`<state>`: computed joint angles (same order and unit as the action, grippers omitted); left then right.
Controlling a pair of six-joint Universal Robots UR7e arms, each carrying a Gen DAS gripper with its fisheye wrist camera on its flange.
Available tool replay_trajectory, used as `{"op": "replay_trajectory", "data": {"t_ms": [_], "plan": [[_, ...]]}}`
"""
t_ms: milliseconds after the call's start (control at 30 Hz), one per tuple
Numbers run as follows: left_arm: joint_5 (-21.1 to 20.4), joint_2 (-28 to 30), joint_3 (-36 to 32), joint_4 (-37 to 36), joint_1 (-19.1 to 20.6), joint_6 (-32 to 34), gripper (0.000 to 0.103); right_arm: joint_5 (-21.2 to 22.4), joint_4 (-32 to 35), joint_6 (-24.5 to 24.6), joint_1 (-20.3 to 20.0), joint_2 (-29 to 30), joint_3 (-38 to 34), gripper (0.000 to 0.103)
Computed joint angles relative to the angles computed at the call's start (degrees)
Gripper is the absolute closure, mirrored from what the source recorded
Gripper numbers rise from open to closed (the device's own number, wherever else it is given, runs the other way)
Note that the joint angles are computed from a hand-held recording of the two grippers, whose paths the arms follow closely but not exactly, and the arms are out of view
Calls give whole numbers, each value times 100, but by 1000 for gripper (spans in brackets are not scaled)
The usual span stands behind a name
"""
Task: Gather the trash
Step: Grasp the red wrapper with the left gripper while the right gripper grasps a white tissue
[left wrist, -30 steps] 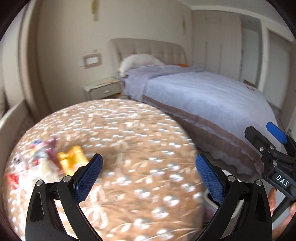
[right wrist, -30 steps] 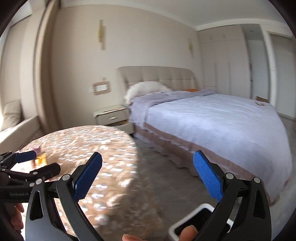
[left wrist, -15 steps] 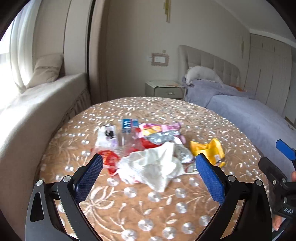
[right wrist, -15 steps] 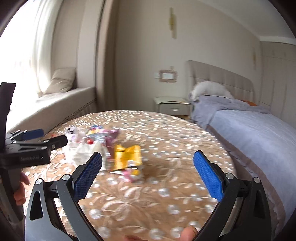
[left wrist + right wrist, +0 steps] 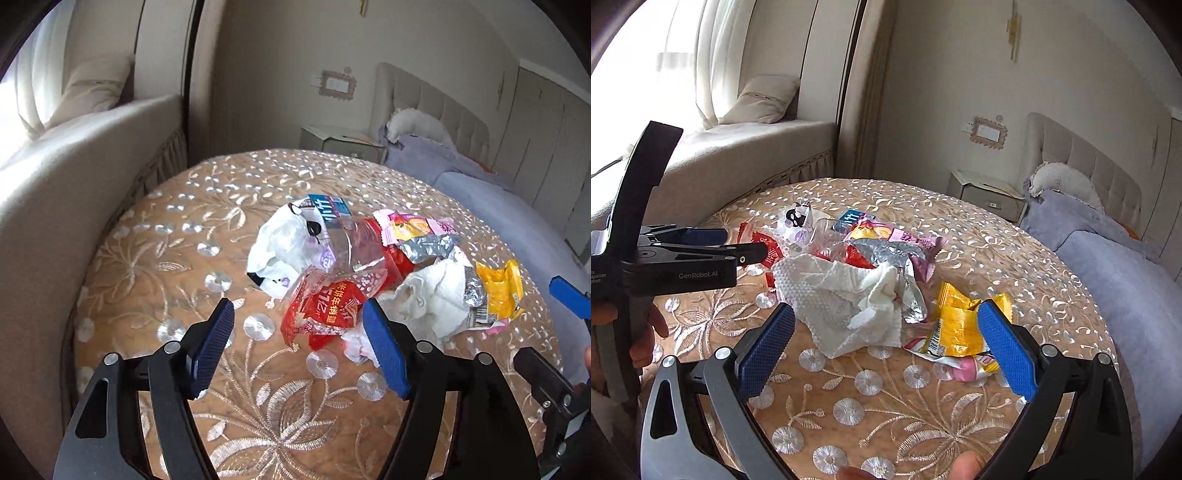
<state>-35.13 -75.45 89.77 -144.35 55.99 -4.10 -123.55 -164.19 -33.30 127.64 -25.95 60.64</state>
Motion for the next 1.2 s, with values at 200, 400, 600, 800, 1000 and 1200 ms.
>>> {"op": "replay_trajectory", "data": {"t_ms": [200, 400, 600, 800, 1000, 1200], "plan": [[-492, 192, -286, 310, 199, 31, 71, -136, 458, 84, 10, 357, -543, 5], [-754, 171, -261, 128, 209, 187, 90, -110, 1240, 408, -65, 637, -1079, 5], [-744, -50, -147, -292, 68, 277, 93, -150, 1647, 375, -43, 969, -1559, 10], [-485, -225, 23, -713, -155, 429, 93, -94, 2476, 507, -83, 1183, -1968, 70], [-328, -331, 183, -923, -282, 437, 93, 307, 2624, 959, -113, 816, -1659, 96], [-253, -421, 347, -1166, -487, 573, 93, 1057, 2349, 1446, -144, 113, -1074, 97]]}}
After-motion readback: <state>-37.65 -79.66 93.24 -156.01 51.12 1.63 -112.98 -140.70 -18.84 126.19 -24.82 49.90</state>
